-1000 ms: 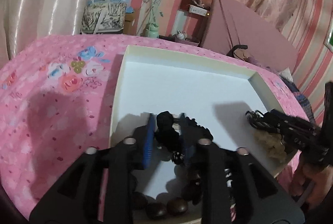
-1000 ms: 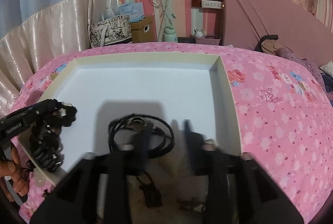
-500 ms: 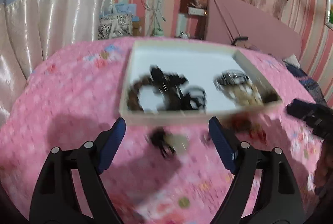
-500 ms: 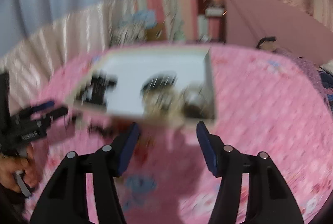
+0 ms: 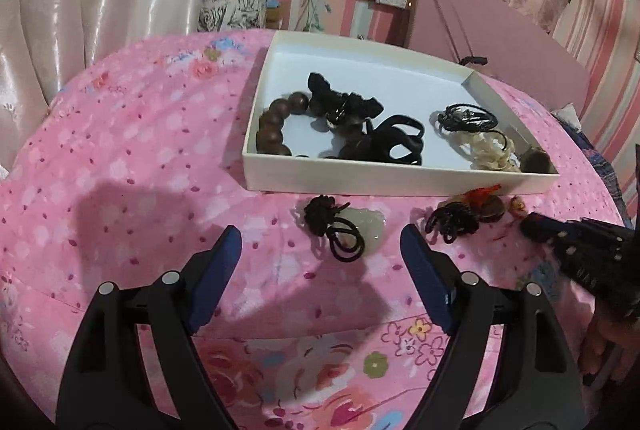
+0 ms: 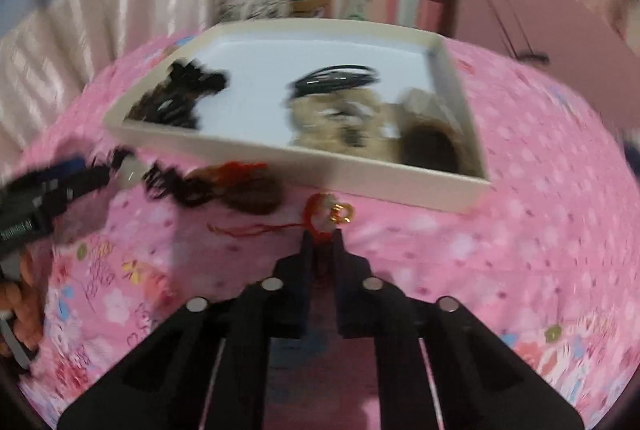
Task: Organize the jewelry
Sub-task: 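Grasp a black cord with the left tool while the right tool grasps the red-tasseled charm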
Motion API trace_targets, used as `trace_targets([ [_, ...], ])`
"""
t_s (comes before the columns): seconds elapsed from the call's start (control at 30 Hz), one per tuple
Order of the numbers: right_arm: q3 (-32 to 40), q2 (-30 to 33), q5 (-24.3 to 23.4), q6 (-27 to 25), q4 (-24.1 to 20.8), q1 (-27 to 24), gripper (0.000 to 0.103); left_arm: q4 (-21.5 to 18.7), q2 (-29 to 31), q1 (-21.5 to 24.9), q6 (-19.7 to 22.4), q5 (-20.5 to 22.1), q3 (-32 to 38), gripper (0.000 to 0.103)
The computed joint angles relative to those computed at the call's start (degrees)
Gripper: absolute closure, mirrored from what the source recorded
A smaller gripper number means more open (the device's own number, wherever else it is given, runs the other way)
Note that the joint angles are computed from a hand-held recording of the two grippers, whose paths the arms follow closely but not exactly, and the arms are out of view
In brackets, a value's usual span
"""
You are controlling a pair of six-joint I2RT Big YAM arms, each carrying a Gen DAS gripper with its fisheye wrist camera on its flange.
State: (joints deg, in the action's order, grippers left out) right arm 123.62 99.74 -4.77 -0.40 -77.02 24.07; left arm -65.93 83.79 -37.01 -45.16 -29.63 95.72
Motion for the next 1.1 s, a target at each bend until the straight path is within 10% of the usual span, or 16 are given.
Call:
trace_targets([
  [0.3,-3.0,-1.5,-4.4,3.0,2.2,-3.1,0.096,-3.4,3.2,0.1,1.8,1.4,3.5,0.07],
  [0.6,-3.1,-1.5,-3.5,2.5,2.3,-2.7,0.096,-3.8,3.0,-0.4,0.5,-0.5,3.5,0.094],
  [1.1,-3.5,-1.9,-1.5,1.6,2.5,-2.0,0.096,-4.0,3.1,-1.5,1.7,-3.5,4.2,0.102],
])
